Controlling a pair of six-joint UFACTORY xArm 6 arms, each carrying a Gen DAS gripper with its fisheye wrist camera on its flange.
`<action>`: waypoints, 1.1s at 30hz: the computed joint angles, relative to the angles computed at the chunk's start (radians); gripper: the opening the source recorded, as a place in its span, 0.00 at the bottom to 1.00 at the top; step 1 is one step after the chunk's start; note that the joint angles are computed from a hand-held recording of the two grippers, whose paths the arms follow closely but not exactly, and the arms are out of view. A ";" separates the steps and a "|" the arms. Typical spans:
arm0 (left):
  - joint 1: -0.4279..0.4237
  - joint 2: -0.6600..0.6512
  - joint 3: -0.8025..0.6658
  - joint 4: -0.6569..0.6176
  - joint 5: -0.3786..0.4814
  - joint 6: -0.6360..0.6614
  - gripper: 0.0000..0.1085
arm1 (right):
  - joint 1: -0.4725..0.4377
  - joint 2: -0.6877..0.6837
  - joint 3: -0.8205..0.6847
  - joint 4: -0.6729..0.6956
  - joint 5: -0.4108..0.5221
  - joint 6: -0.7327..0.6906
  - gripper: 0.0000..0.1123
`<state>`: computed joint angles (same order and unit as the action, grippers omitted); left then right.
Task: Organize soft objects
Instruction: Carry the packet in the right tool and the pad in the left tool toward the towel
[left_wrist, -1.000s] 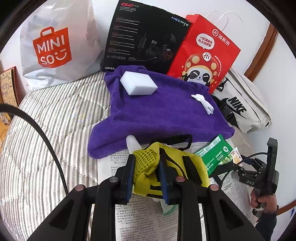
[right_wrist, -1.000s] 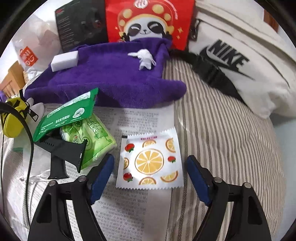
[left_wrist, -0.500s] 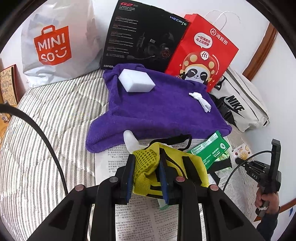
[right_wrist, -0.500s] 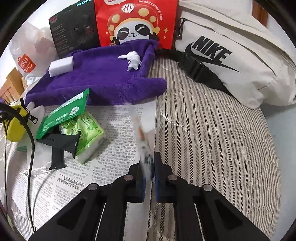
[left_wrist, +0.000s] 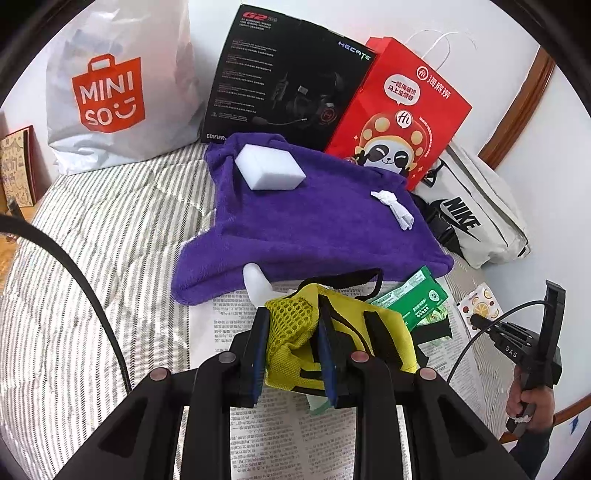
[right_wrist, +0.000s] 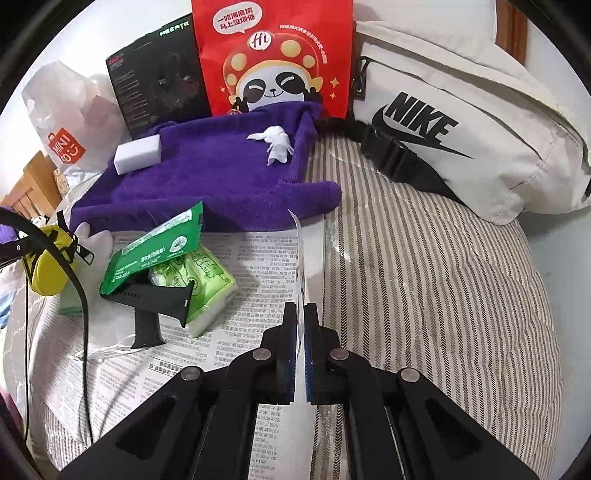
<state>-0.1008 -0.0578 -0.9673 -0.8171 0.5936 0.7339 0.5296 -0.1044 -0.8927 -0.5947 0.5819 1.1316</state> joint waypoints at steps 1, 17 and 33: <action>0.004 -0.001 -0.002 0.000 0.002 0.001 0.22 | 0.001 -0.005 0.001 -0.003 -0.005 0.004 0.03; 0.003 -0.025 -0.037 0.063 0.017 -0.050 0.22 | 0.004 0.025 -0.083 0.039 -0.043 -0.075 0.03; -0.019 0.079 -0.174 0.086 0.026 -0.076 0.22 | -0.047 0.147 -0.234 0.059 -0.112 -0.150 0.03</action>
<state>-0.1202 0.0213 -1.1408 -0.7310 0.6192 0.6582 0.4829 0.0429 -1.1265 -0.5354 0.4699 0.9818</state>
